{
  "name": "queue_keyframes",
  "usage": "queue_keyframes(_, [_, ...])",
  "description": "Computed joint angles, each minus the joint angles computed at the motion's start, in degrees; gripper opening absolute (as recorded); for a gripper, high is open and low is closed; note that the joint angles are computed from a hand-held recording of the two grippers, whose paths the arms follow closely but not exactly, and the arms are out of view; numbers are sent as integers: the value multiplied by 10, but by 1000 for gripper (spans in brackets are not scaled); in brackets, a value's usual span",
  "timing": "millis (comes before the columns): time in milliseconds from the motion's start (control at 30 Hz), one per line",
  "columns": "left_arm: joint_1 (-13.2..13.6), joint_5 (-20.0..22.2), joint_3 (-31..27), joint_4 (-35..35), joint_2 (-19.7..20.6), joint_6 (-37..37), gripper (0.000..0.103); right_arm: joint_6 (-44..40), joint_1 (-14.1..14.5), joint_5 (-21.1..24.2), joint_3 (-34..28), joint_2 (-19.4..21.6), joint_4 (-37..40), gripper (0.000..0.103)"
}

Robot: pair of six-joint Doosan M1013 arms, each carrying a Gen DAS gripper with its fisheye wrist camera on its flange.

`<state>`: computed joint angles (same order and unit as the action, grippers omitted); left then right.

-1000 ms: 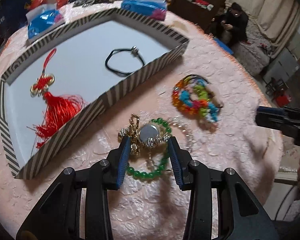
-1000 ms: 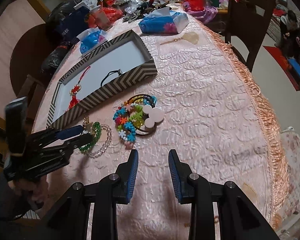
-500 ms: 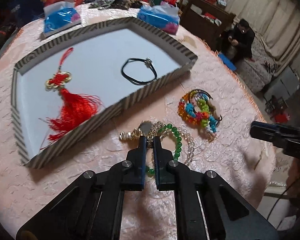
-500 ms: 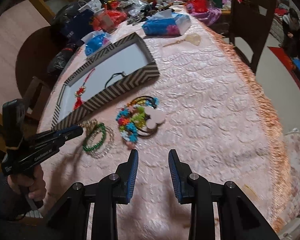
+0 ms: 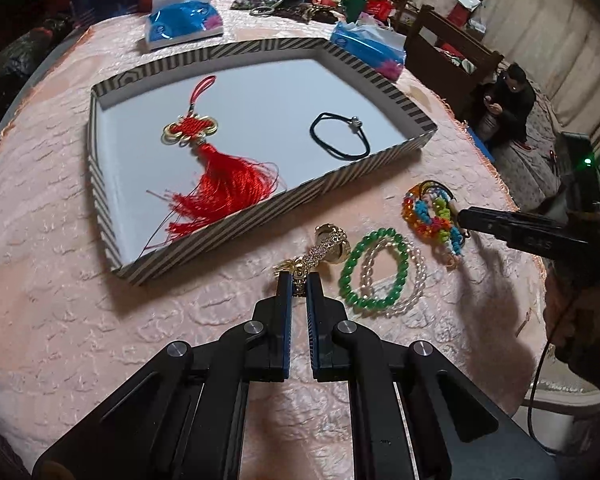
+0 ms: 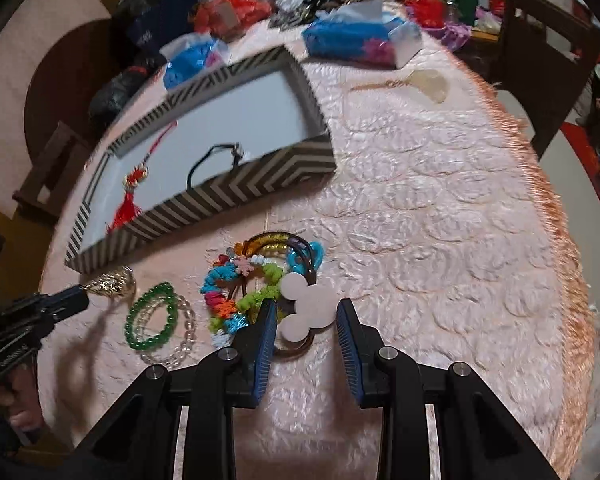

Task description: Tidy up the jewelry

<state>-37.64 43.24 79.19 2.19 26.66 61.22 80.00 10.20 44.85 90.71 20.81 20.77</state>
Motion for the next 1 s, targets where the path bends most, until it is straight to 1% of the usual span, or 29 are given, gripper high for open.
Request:
queue_keyframes(100, [0, 1, 2, 1, -1, -1, 6, -11, 0, -9, -1, 3, 1, 30])
queue_keyframes(200, [1, -1, 3, -1, -3, 1, 6, -14, -2, -4, -1, 3, 6, 30])
queue_keyframes(300, [2, -3, 4, -3, -4, 2, 6, -23, -2, -10, 5, -7, 9, 29])
queue_keyframes(533, [2, -11, 3, -13, -6, 14, 6, -57, -10, -40, 38, -56, 80, 28])
queue_keyframes(700, [1, -16, 1, -24, -6, 31, 6, -75, -18, -51, 55, -85, 134, 27])
queue_keyframes(933, [-1, -23, 3, -32, -8, 41, 6, -57, -23, -65, 72, -109, 150, 27])
queue_keyframes(1000, [-2, -26, 5, -35, -10, 44, 6, -69, -27, -66, 76, -116, 174, 27])
